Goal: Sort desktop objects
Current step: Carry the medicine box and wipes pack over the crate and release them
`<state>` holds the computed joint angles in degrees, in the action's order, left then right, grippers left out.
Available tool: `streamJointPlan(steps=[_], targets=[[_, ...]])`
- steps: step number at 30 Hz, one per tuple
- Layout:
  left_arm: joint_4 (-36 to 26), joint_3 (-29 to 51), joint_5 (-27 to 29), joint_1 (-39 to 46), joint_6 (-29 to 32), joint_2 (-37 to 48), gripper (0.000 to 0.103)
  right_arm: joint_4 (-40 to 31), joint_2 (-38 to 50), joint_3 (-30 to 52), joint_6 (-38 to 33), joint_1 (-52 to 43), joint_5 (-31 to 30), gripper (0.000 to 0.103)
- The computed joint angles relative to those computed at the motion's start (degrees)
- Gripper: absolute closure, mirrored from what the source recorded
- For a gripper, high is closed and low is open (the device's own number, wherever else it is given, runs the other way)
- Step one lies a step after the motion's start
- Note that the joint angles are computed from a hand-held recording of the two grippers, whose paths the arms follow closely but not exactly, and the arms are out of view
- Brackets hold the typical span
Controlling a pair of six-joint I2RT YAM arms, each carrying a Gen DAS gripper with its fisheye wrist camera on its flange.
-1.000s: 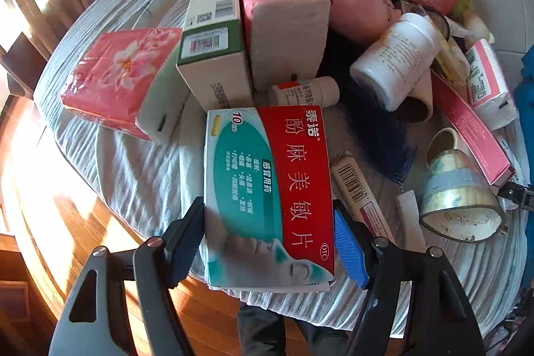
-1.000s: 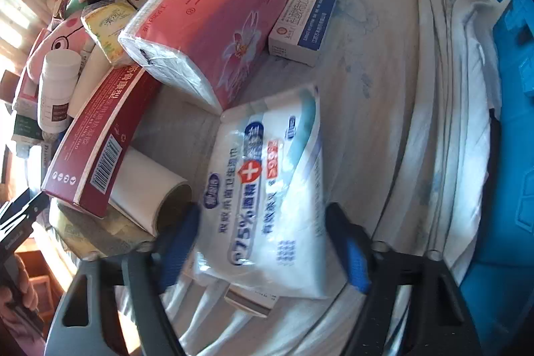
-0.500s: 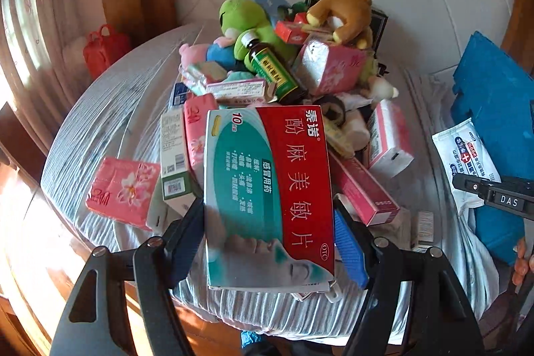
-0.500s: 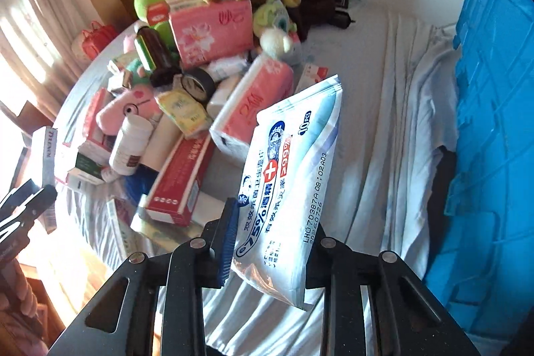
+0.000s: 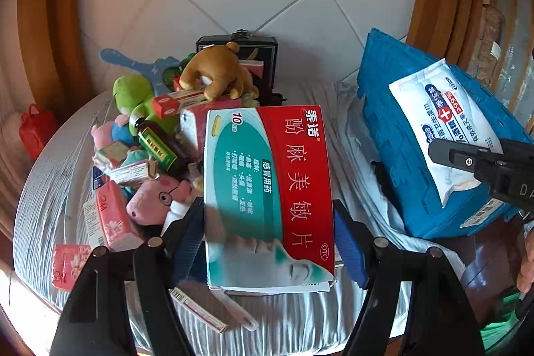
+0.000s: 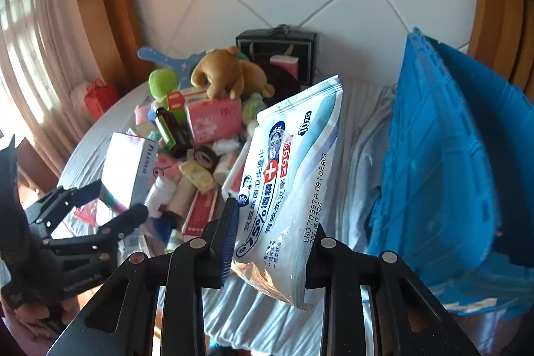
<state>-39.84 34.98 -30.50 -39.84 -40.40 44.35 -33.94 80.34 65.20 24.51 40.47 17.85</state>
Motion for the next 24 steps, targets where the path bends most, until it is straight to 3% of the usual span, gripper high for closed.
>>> streamJointPlan(steps=[8,11,16,20,24], targets=[[6.0,18.6,-6.7,-9.1,4.6,18.4,0.031,-4.2,-13.6,1.0,-6.2,-8.6,2.2,0.074],[9.2,27.5,-7.2,-10.8,6.6,27.0,0.031,-5.7,-19.9,-0.5,-11.3,-19.1,-2.8,0.074],[11.2,46.1,-7.4,-12.7,12.1,44.2,0.031,-6.0,-25.6,-2.4,-22.8,-46.1,-18.2,0.074],[7.0,65.6,-4.6,-12.4,14.4,59.8,0.031,-3.2,-23.4,-2.9,-31.6,-64.0,-27.5,0.073],[-3.6,88.5,-1.3,-12.1,13.7,75.7,0.031,0.9,-19.8,-3.0,-38.4,-70.5,-29.7,0.072]])
